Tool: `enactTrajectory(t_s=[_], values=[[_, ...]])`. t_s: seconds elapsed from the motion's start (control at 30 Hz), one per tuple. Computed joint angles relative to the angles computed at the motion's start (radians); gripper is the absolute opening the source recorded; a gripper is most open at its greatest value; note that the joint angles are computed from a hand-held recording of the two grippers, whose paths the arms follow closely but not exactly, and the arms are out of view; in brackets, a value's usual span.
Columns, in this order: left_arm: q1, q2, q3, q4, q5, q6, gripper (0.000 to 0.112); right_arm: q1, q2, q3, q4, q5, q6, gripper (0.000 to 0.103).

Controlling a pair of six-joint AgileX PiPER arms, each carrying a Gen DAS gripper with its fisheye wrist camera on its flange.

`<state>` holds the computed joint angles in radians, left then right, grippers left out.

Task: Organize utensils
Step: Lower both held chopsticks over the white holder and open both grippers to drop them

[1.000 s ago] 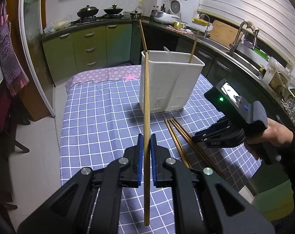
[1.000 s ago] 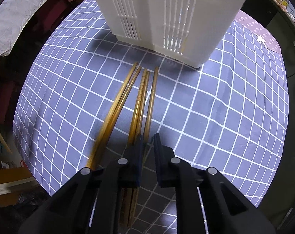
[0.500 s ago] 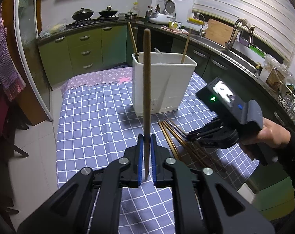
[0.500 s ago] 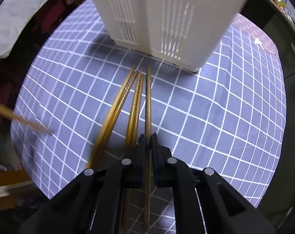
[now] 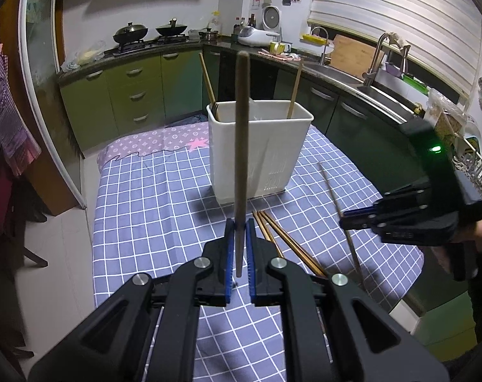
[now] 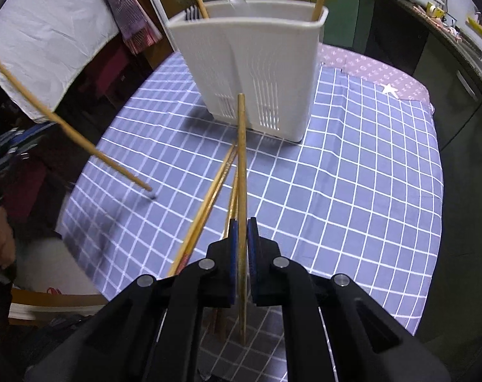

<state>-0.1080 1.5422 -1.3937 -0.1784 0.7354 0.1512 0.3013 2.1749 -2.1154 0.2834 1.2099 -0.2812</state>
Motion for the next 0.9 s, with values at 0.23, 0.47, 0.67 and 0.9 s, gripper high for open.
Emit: enactTrajectory(t_s=[0.23,0.47,0.67,0.9], values=[[-0.007,-0.001,-0.014,0.004,0.004,-0.010,0.007,-0.026,-0.123,0.114,0.072,-0.072,-0.041,0.007],[-0.009,0.018,-0.114,-0.007,0.063,0.007,0.007,-0.039,-0.143,0.057,0.110,-0.068,-0.048,0.007],[0.015,0.089,-0.307,-0.074,0.193,0.048,0.007,-0.042,-0.139,-0.014,0.123,-0.037,-0.046,0.007],[-0.017,0.219,-0.628,-0.027,0.291,0.011,0.007,-0.051,-0.149,0.006,0.138,-0.045,-0.059,0.007]])
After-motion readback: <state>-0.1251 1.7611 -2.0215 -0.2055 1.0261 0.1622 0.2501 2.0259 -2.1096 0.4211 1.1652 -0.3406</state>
